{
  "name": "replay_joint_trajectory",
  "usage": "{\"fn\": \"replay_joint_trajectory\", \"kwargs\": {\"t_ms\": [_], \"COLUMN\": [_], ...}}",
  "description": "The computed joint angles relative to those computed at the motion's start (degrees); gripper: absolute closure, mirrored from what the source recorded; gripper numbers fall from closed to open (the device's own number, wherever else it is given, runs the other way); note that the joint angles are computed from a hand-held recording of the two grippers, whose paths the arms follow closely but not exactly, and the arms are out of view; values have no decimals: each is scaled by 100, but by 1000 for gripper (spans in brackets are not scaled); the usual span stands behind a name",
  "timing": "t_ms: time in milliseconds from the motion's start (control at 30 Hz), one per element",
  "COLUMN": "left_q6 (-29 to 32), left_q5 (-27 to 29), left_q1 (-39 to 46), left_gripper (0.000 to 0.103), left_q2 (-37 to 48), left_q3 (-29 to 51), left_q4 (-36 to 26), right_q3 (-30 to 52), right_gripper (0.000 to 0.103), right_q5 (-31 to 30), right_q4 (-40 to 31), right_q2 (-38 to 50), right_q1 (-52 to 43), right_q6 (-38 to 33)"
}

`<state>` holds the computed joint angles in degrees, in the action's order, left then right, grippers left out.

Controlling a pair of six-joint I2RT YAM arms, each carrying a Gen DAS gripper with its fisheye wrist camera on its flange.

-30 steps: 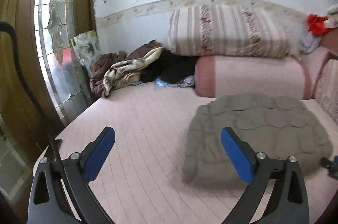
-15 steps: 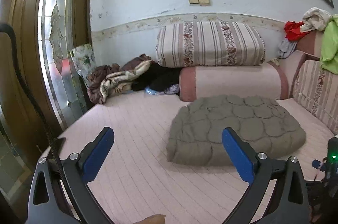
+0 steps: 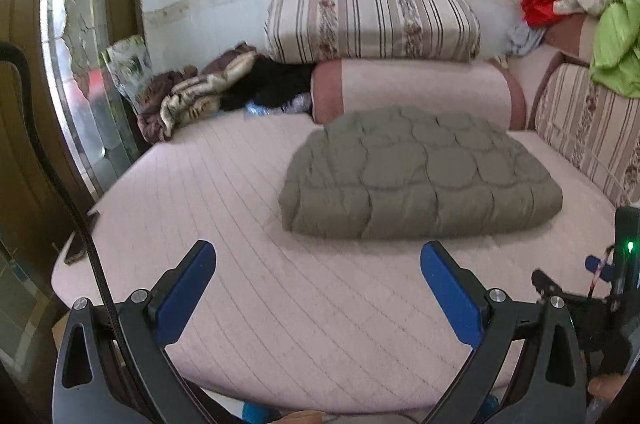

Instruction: Fold large clothes

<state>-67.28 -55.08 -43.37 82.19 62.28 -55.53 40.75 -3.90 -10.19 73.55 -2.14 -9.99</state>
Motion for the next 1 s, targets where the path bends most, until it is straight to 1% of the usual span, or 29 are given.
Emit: {"fn": "replay_joint_trajectory", "kwargs": {"t_ms": [100, 233, 367, 433, 733, 867, 1000], "left_q6": [-56, 86, 145, 179, 148, 132, 128], "left_q5": [209, 491, 716, 831, 846, 931, 959], "left_q1": [43, 124, 260, 318, 298, 261, 239], "left_gripper": [1, 1, 1, 1, 1, 1, 1], "left_q2": [217, 339, 441, 433, 471, 502, 587], "left_q3": [-12, -149, -227, -261, -279, -256, -239], "left_q4": [78, 415, 649, 750, 749, 764, 745], "right_q3": [13, -80, -110, -102, -144, -90, -115], "right_gripper": [8, 7, 7, 7, 7, 7, 7], "right_q5": [8, -30, 156, 149, 129, -3, 0], "right_q4": [70, 354, 602, 607, 637, 515, 489], "right_q2": [127, 348, 710, 783, 834, 865, 834], "right_q1": [-72, -191, -206, -244, -271, -282, -224], "right_q6": [37, 58, 20, 27, 50, 75, 89]}}
